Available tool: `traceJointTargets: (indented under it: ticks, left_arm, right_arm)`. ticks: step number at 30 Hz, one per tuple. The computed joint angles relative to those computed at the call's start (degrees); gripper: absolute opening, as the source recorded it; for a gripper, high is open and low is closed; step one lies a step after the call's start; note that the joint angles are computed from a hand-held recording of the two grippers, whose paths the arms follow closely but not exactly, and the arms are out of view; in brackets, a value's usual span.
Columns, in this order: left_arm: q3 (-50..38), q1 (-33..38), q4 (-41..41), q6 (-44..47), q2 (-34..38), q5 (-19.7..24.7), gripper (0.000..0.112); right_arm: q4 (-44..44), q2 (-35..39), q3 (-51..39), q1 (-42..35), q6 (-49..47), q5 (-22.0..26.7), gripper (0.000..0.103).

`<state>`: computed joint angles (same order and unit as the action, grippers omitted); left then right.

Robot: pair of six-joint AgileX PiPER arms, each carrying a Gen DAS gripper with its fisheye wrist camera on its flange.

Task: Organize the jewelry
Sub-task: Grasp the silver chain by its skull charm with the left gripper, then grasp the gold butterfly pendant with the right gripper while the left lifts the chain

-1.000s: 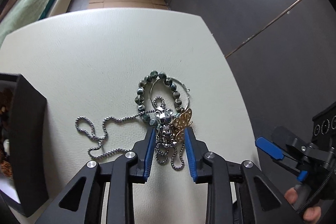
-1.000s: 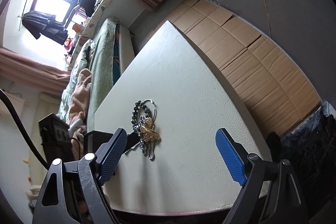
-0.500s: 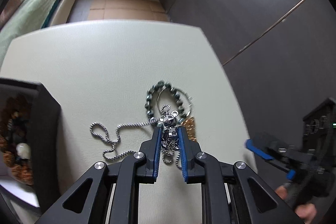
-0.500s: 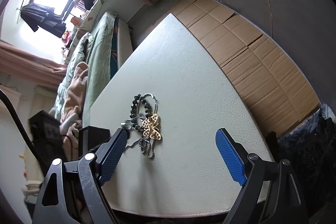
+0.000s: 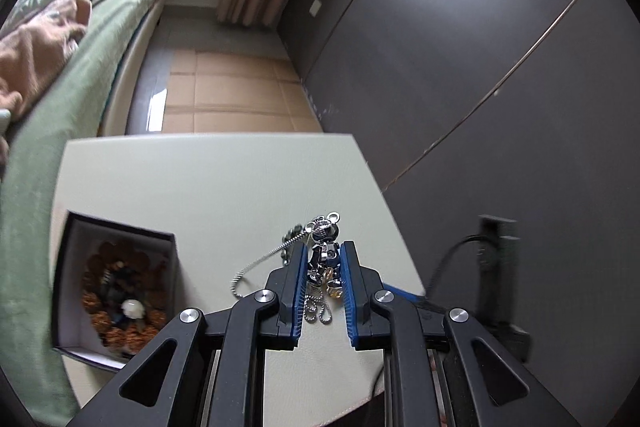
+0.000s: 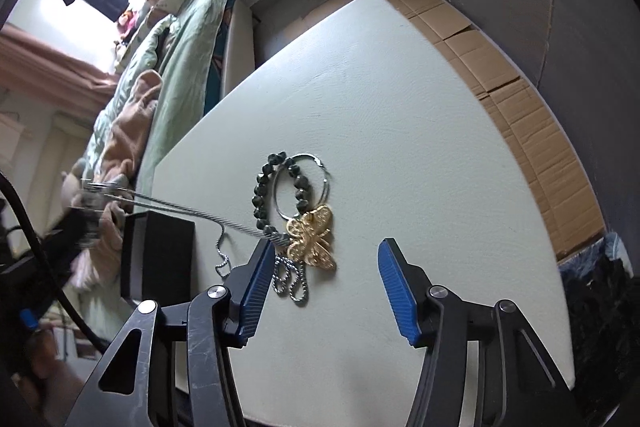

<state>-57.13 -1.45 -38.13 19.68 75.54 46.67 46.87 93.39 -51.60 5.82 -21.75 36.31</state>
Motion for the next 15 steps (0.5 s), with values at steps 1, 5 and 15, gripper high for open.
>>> traceJointTargets:
  ticks: [1,5,15]
  left_arm:
    - [-0.43,0.38,-0.09,0.03,-0.36,0.48,0.017]
    - [-1.08,3.01,-1.15,1.90,-2.37,2.35,0.017]
    - [-2.36,13.25,-2.36,5.45,-6.60,8.66,0.017]
  right_arm:
    - [-0.80,0.45,-0.48,0.63,0.77,-0.19,0.056]
    - [-5.67,1.61,-2.03,3.35,5.59,-1.43,0.056]
    - [-31.37,3.20,-5.89,13.81,28.78,-6.54,0.053]
